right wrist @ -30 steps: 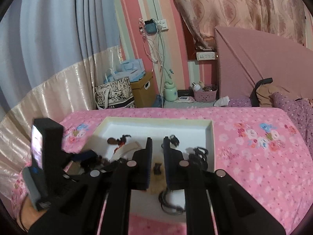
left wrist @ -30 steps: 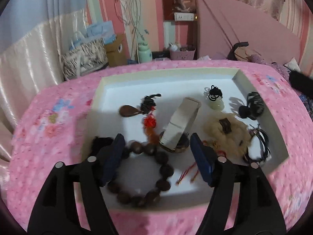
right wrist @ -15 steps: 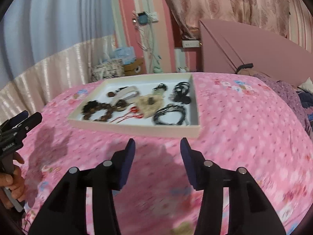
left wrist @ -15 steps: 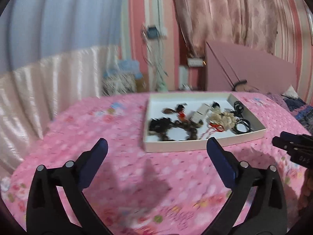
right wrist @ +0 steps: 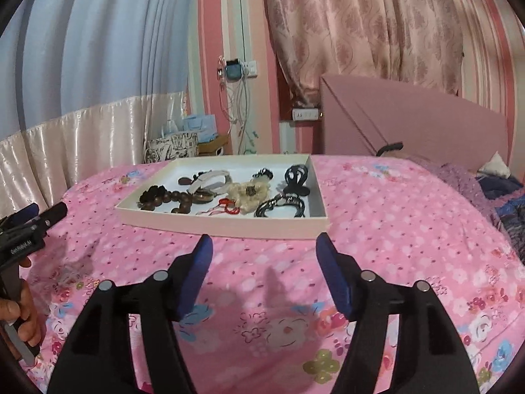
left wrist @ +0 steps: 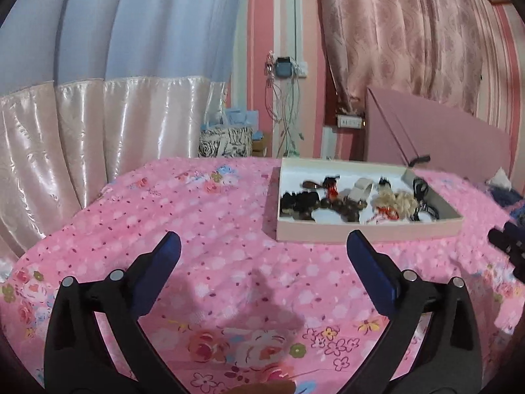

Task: Organize jewelry

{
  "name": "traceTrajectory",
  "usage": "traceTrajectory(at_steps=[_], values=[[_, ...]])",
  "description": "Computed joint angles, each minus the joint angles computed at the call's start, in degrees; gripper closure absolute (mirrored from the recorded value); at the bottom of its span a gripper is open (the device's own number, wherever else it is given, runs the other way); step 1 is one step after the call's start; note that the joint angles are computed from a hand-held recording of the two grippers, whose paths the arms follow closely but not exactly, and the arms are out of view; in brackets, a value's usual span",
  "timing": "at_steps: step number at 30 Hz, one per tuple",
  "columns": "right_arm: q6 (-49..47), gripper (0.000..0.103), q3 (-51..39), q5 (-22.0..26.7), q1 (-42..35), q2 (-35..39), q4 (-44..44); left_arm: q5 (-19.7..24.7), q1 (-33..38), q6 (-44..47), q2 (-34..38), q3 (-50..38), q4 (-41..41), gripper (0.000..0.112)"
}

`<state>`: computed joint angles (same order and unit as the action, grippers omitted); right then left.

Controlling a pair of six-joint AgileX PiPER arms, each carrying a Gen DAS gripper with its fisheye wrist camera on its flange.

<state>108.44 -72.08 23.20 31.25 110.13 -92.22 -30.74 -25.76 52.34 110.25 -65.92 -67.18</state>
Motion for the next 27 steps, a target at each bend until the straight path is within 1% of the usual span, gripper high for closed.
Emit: traceTrajectory(at_steps=[1, 3, 5, 7, 9, 24, 27], values=[[0.0, 0.033, 0.0, 0.5, 0.4, 0.0, -0.5, 0.0, -0.4, 4.4, 0.8, -1.5, -3.9, 0.012], [-0.3, 0.031, -0.2, 1.8, 1.3, 0.2, -1.5, -0.3, -0.5, 7.3, 1.3, -2.4, -6.3, 0.012], [0.3, 0.029, 0.1, 2.7, 1.9, 0.1, -2.6, -0.5, -0.4, 6.4, 1.0, -1.9, -5.8, 0.012], [0.2, 0.029, 0.1, 2.8, 1.9, 0.0, -2.6, -0.1, -0.1, 3.6, 0.5, -0.9, -3.5, 0.012], [0.6, 0.028, 0.2, 2.9, 1.9, -0.1, -2.8, 0.3, 0.2, 2.6, 0.3, -0.7, -3.0, 0.012], [-0.1, 0.022, 0.7, 4.3, 2.1, -0.6, -2.0, 0.3, 0.2, 1.0, 0.0, -0.2, -0.7, 0.012], [-1.3, 0.017, 0.4, 4.2, 2.0, -0.5, -1.1, 0.7, 0.3, 0.3, 0.0, -0.1, 0.5, 0.012]])
